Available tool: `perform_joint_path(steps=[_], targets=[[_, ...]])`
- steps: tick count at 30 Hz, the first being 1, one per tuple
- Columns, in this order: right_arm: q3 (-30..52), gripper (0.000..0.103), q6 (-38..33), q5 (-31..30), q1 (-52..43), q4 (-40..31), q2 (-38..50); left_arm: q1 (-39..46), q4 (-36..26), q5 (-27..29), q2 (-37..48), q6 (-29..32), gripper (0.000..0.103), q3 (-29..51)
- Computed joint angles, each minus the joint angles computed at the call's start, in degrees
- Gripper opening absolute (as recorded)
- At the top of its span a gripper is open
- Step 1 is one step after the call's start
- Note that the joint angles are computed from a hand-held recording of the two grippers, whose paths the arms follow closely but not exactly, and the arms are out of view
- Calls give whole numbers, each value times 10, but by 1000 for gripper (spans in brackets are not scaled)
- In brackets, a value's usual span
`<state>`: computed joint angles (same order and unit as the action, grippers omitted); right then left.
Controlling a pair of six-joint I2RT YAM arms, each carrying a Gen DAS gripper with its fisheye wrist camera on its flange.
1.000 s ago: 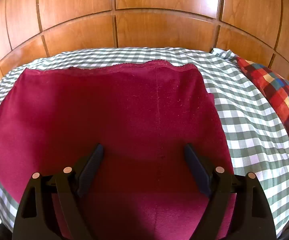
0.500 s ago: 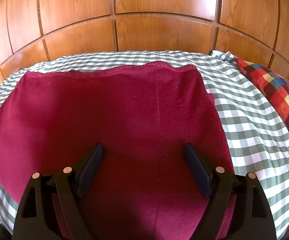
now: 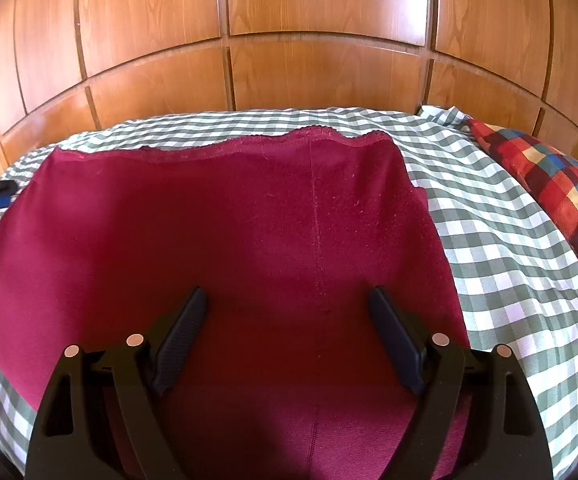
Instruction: Fold small clothes
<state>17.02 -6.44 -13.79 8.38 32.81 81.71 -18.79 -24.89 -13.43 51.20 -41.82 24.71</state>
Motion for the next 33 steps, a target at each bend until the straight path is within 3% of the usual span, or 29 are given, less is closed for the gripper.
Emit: perform_joint_path(steps=[4, 7, 11, 15, 17, 20, 24, 26, 30, 33], targets=[[0, 82, 0, 0, 0, 0, -1, 44, 51, -3, 176, 14, 35, 50], [8, 82, -4, -1, -1, -24, -8, 37, 54, -25, 234, 10, 35, 68], [58, 82, -8, -72, -42, -172, -61, -25, -3, -95, 207, -31, 35, 82], [88, 82, 20, -193, -152, -228, -99, -116, -61, -158, 140, -85, 37, 70], [131, 82, 37, -269, -216, -259, -49, -172, -84, -184, 118, -113, 37, 68], [188, 82, 42, -315, -261, -299, 45, -272, -98, -222, 119, -165, 38, 66], [255, 74, -9, -385, -273, -391, 167, -361, -68, -221, 140, -190, 38, 62], [233, 74, -27, -391, -270, -370, 165, -388, -54, -219, 167, -195, 39, 67], [239, 65, -94, -409, -266, -435, 162, -394, -47, -209, 207, -194, 42, 80], [230, 47, -97, -406, -259, -449, 149, -369, -12, -186, 197, -173, 43, 59]])
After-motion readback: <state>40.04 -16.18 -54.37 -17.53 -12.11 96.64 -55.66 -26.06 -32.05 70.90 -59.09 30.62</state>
